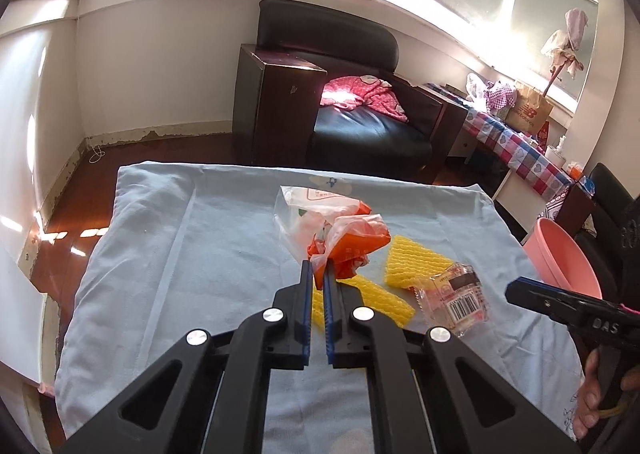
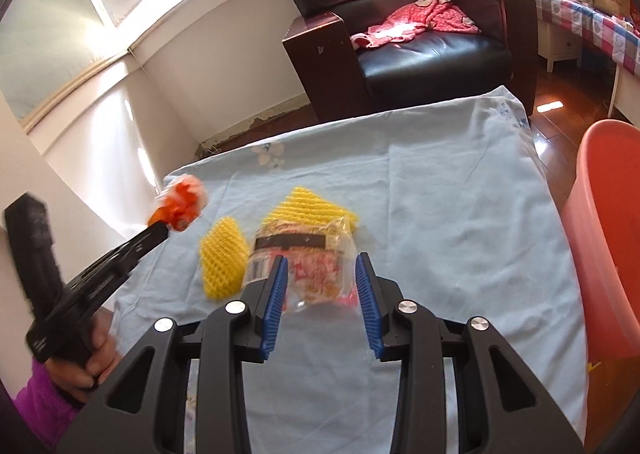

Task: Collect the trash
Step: 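Grasp the orange-and-white wrapper with the left tool, then grasp the clear snack package with the right tool while the left tool lifts the wrapper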

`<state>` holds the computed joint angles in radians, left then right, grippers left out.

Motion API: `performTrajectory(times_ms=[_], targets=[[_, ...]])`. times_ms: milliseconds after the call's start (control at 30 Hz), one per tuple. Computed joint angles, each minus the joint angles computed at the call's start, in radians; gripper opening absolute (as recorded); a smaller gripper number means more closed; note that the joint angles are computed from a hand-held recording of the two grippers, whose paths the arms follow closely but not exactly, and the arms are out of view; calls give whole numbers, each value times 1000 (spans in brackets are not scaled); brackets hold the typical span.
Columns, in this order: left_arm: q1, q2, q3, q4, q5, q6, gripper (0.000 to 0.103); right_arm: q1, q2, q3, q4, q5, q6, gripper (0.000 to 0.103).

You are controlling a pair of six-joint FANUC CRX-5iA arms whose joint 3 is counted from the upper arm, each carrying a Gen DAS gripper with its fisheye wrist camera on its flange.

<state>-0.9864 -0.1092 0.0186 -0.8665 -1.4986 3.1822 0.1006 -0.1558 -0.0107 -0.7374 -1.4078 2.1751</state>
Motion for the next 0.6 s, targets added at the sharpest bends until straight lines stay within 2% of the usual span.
performTrajectory(times_ms=[33,100,267,400,467,500,533,600], targets=[[-4,1,2,-1,0,4,4,8,15,9,3,-7,-12,45],[-15,-3,1,-4,-3,14,4,20,42,20,0,-16,-30,49],[-22,-9,-7,0,-2,28,4,71,65,6,39,-5,-63,50],[-29,-11,-10,2,-2,38,4,73,61,-8,28,-8,-44,50],[-30,-12,-13,1,0,40,4,66,51,-14,15,-7,-21,50],[-31,-12,-12,2,0,40,4,64,46,-17,13,-5,-13,47],[-32,-13,-12,1,0,39,4,63,41,-19,11,-2,-4,40],[-40,-7,-5,-3,-7,39,4,62,32,-24,15,3,4,36]])
